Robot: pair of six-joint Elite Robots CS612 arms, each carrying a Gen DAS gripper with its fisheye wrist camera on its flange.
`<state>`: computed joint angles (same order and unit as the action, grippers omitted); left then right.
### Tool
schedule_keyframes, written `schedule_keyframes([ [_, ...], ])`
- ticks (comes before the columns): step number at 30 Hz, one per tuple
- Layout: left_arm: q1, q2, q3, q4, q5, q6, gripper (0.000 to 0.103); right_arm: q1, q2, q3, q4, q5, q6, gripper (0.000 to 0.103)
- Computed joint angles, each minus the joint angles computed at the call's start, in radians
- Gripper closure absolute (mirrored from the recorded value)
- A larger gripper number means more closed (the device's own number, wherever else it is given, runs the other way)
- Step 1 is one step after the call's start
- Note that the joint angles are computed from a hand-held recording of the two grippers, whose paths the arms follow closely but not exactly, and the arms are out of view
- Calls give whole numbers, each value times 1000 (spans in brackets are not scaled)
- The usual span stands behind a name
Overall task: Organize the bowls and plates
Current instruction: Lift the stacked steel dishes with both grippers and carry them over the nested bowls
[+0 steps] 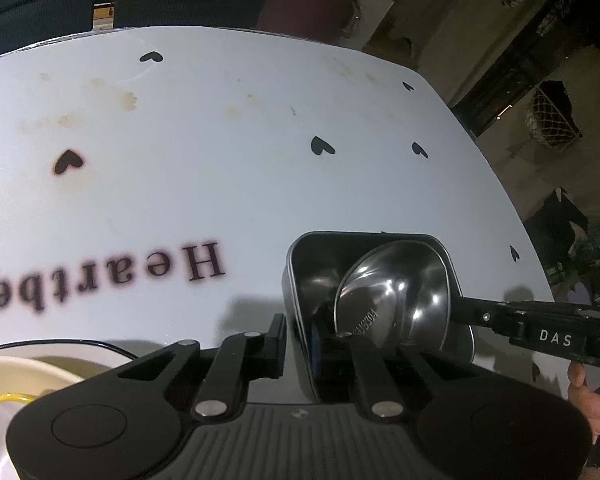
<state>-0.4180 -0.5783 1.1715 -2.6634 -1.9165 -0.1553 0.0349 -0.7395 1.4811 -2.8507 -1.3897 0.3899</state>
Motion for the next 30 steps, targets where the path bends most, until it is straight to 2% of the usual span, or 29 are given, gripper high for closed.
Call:
schedule_keyframes([
  [7, 8, 8, -7, -1, -29, -31, 87, -16, 8, 19, -56, 51, 2, 96],
  [11, 10, 10, -12, 7, -38, -47, 88, -21, 9, 34, -87, 60, -2, 91],
  [15, 11, 9, -11, 10, -51, -37, 91, -27, 7, 33, -75, 83, 3, 94],
  [18, 13, 7, -9, 12, -63, -37, 91, -24, 3, 24, -43, 65, -4, 95],
  [23, 16, 0, 4, -32, -80, -52, 92, -22, -9, 30, -33, 53, 7, 95],
  [30, 21, -24, 44, -108, -99, -91, 93, -22, -37, 70, -90, 62, 33, 95],
])
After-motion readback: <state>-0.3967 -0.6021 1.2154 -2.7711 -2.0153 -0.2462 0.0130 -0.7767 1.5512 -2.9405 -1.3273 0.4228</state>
